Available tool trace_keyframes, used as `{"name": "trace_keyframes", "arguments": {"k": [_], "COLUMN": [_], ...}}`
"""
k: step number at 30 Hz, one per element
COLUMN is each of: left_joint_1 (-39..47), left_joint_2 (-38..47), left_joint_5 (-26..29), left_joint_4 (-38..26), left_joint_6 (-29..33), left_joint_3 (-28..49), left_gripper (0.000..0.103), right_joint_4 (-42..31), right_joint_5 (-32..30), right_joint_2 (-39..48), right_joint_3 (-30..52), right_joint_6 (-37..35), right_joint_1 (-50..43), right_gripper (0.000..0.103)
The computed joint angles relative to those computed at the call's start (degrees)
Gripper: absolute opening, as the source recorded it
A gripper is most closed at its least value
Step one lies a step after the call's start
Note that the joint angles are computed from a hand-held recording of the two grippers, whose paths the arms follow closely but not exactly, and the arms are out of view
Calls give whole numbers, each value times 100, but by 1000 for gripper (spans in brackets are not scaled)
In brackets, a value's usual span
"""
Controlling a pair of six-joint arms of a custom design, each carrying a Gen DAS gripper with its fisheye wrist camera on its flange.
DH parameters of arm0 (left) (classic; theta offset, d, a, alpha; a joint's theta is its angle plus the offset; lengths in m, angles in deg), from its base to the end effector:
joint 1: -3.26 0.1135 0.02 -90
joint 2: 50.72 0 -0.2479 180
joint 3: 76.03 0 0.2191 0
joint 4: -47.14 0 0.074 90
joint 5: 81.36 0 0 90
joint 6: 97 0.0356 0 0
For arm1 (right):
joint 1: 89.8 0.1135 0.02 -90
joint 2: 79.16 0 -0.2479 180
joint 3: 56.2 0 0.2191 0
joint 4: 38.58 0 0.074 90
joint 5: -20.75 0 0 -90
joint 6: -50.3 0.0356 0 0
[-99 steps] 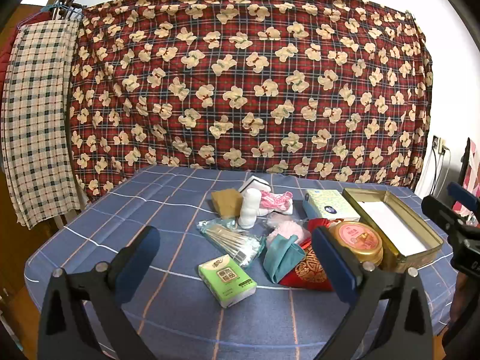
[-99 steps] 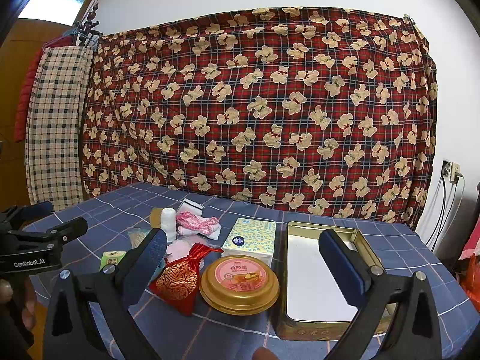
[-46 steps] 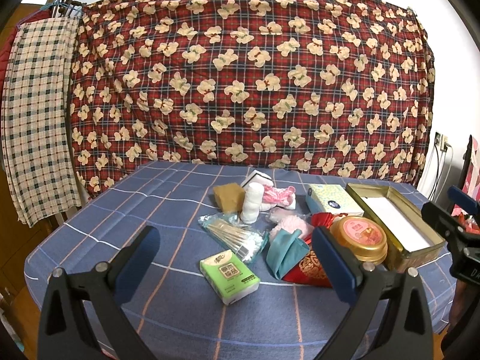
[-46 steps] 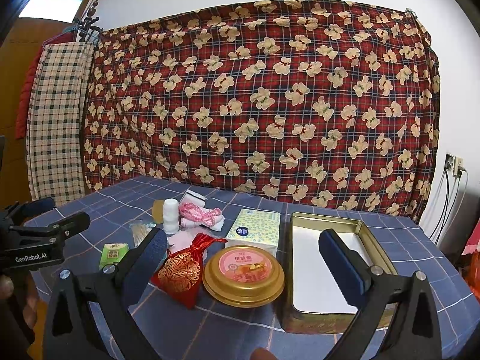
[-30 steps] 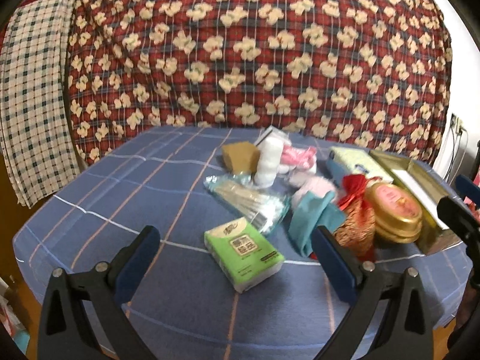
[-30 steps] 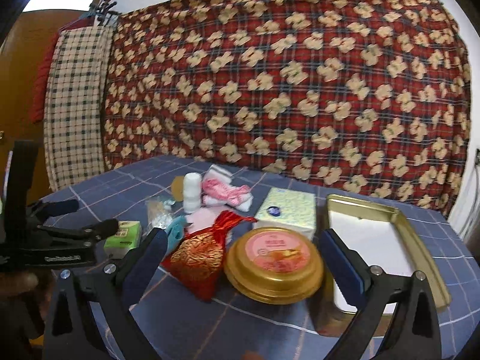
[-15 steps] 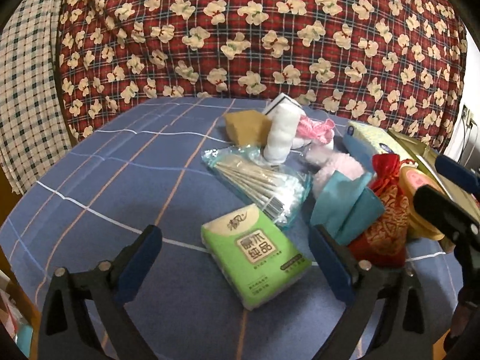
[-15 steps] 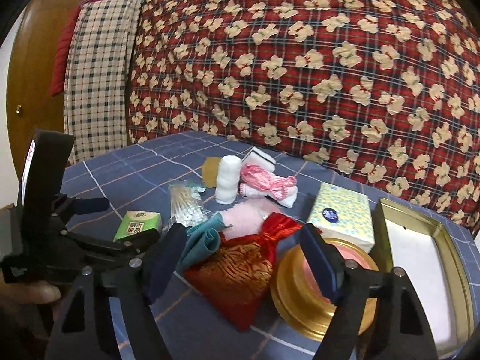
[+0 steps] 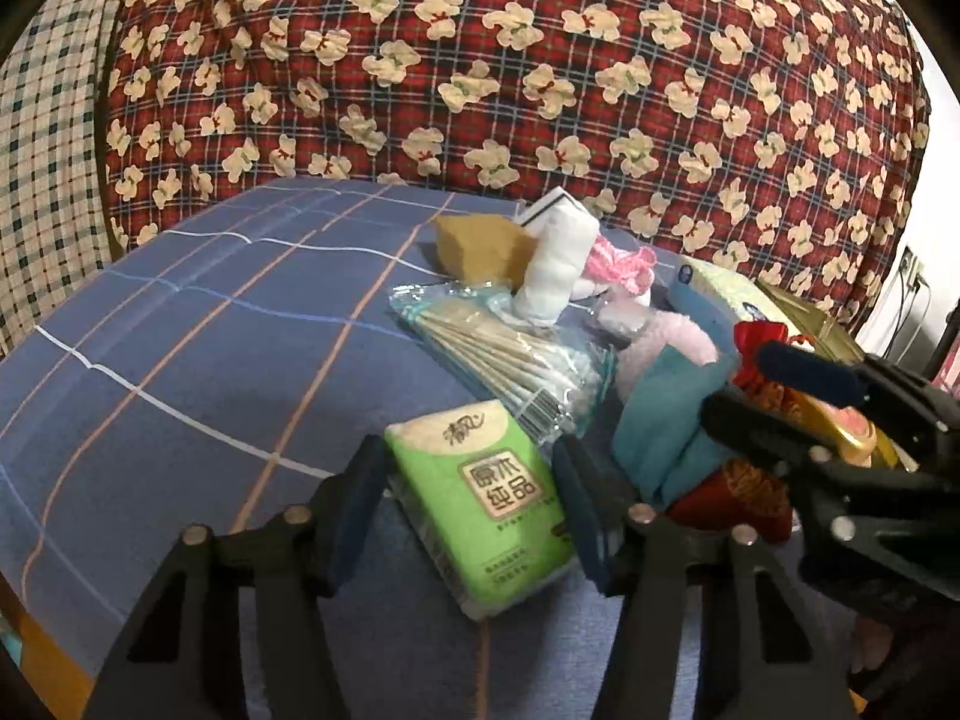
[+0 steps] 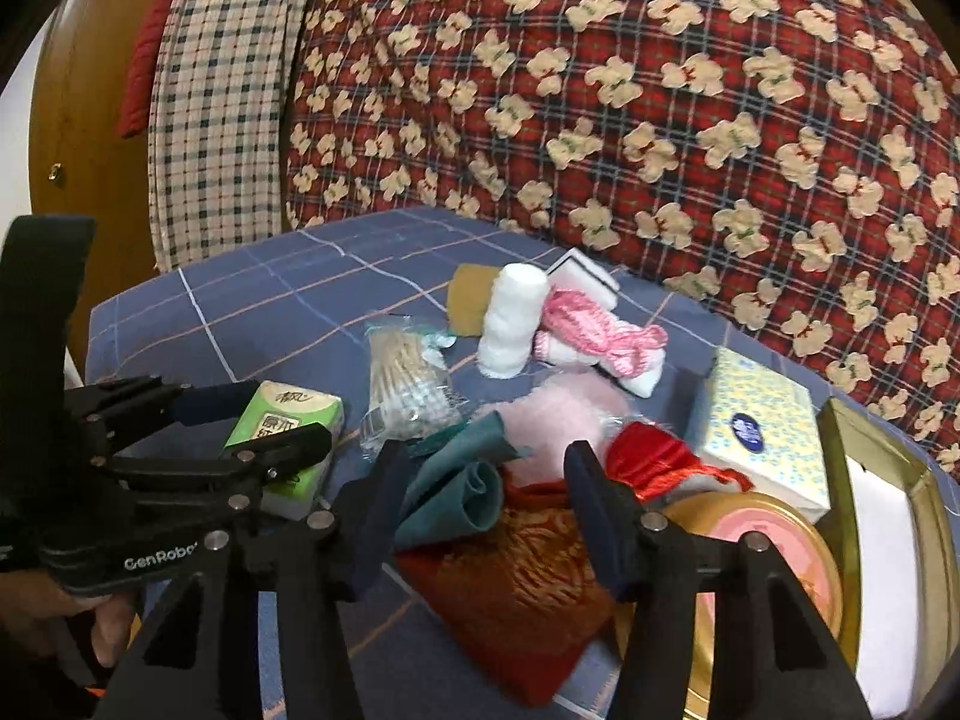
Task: Organize soft objects
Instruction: 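Grasp the green tissue pack with the left gripper while the right gripper grasps the teal cloth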
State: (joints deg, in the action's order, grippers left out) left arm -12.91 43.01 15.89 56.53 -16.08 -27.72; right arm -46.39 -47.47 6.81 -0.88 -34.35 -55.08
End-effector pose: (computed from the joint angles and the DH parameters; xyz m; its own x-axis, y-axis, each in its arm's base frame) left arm 0.2661 -0.0818 0.1405 -0.6169 0.0159 -0.7869 0.2804 0.9386 -0.2009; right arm 0.2335 0.1457 0.1825 -0.5360 -0.2661 -0.8011 -0.2412 0.9577 -0.1568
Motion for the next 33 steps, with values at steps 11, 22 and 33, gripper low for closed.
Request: {"name": "trace_keyframes", "arguments": {"k": [11,22,33], "left_joint_1": [94,168,89], "left_joint_2": [74,489,296], "left_joint_5": [-68,120,47], "left_joint_4": [-720,-1426,-774], "left_joint_6": [80,214,242], "left_joint_3": [515,1189,781], "left_gripper": [57,60,48], "right_joint_4": [-779,-1006,-582], "right_joint_5": [-448,-789,-983], "right_joint_2": [890,1137,865], "right_joint_3": [912,1189,885], "right_joint_6": [-116,-247,-228], "right_joint_1": [-174,-322,-381], "right_gripper": [41,20,10]}}
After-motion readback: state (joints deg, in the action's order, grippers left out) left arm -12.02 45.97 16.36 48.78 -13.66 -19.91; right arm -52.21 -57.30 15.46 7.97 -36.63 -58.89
